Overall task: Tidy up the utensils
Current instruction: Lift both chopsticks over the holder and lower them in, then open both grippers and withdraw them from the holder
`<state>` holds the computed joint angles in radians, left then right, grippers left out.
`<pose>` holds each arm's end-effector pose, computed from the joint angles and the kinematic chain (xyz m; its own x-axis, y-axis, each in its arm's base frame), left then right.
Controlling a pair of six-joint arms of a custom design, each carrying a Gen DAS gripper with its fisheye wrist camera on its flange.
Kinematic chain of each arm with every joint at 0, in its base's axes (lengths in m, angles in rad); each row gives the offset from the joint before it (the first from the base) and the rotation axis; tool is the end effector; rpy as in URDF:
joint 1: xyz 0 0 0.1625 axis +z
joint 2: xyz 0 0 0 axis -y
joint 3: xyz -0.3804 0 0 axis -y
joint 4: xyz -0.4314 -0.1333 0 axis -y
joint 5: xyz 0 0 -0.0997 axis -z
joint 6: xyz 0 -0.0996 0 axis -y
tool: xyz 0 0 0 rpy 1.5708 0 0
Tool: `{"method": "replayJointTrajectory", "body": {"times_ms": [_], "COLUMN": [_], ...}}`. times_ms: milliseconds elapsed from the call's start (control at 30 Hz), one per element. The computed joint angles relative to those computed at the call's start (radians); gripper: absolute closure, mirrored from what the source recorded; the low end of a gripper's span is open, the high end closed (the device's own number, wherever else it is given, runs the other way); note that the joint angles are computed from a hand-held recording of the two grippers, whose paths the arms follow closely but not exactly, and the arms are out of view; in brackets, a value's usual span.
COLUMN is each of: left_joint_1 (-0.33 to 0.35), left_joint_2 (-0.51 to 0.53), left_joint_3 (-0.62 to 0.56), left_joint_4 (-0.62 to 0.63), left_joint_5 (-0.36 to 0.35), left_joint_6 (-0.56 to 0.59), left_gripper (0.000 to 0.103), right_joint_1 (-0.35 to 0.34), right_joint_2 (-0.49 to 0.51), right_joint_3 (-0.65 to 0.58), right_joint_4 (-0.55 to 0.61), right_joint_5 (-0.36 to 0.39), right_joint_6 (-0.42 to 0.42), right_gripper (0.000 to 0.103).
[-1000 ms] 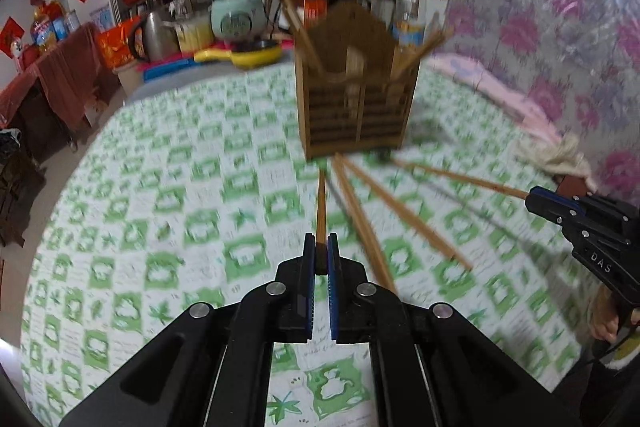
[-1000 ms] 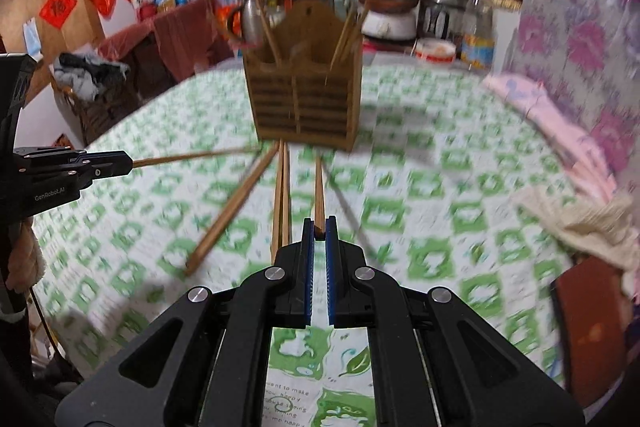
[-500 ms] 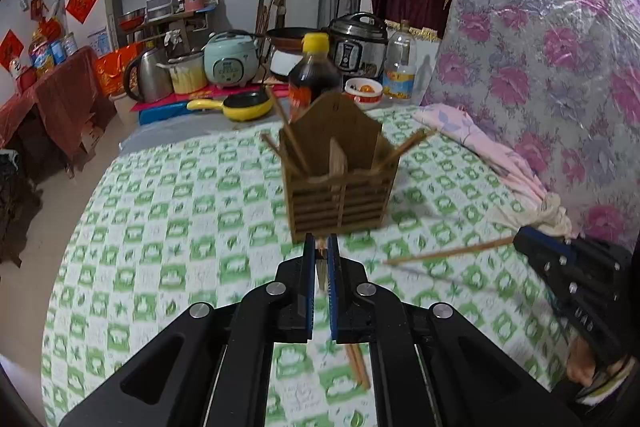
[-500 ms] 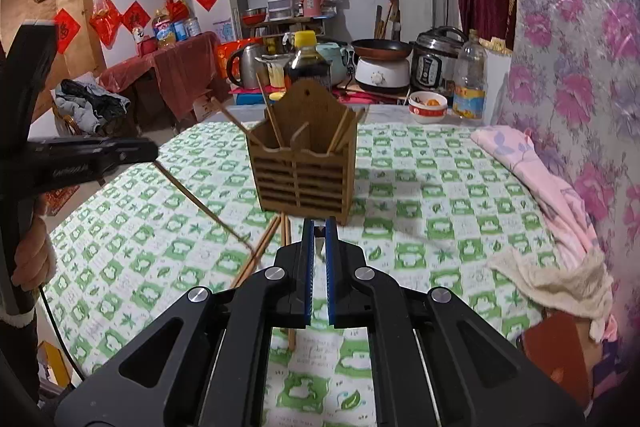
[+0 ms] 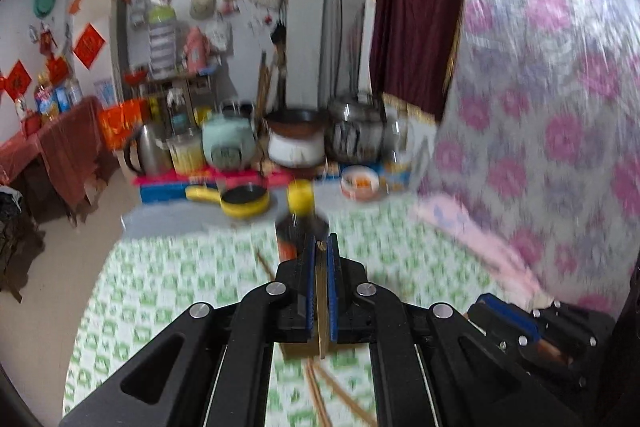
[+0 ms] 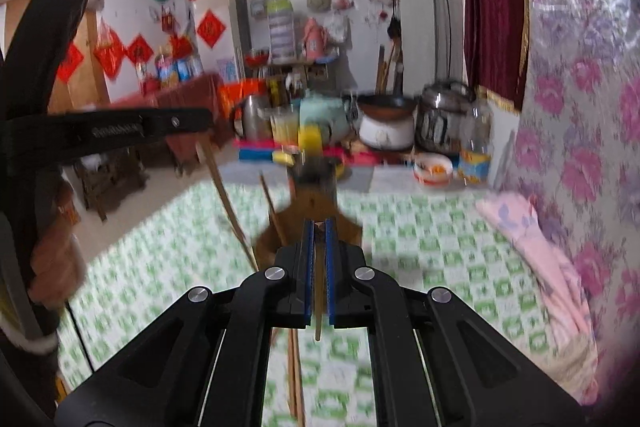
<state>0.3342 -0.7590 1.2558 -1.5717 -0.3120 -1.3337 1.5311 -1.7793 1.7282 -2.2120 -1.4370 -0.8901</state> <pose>-0.6133 -0.4544 0.1443 -0.7308 -0.1774 -0.6591 0.5131 0.4940 -0.7019 0.1270 -0.4973 0.5444 -0.6491 -0.6265 0.4314 -0.7530 0.4485 -0.4815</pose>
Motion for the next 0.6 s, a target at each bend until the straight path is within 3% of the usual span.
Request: {"method": "replayJointTrajectory", "body": {"times_ms": [133, 200, 433, 600], "left_joint_1": [0.023, 0.052, 0.131, 0.096], "left_joint_2": [0.008, -0.002, -0.054, -0.093], "left_joint_3": [0.0, 0.051, 0.206, 0.249], "left_joint_4": [-0.046, -0.172, -0.317, -0.211], "left_joint_5": [0.079, 0.069, -0.072, -0.042], "left_joint_6": [0.016, 0.074, 0.061, -0.04], "left_gripper": [0.097, 0.097, 0.095, 0.056], "right_joint_1": [0.031, 0.038, 0.026, -0.004], "right_joint_2": [0.058, 0.087, 0.214, 0.185], "right_joint_3": [-0.032, -0.023, -0.048, -0.052], "right_joint_4": [-0.1, -0.172, -0.14, -0.119], "right_joint_5": [0.061, 0.064, -0.109, -0.067], "right_joint_6": [0.084, 0.107, 0.16, 0.171], "right_gripper": [0.097, 0.097, 0.092, 0.085]}}
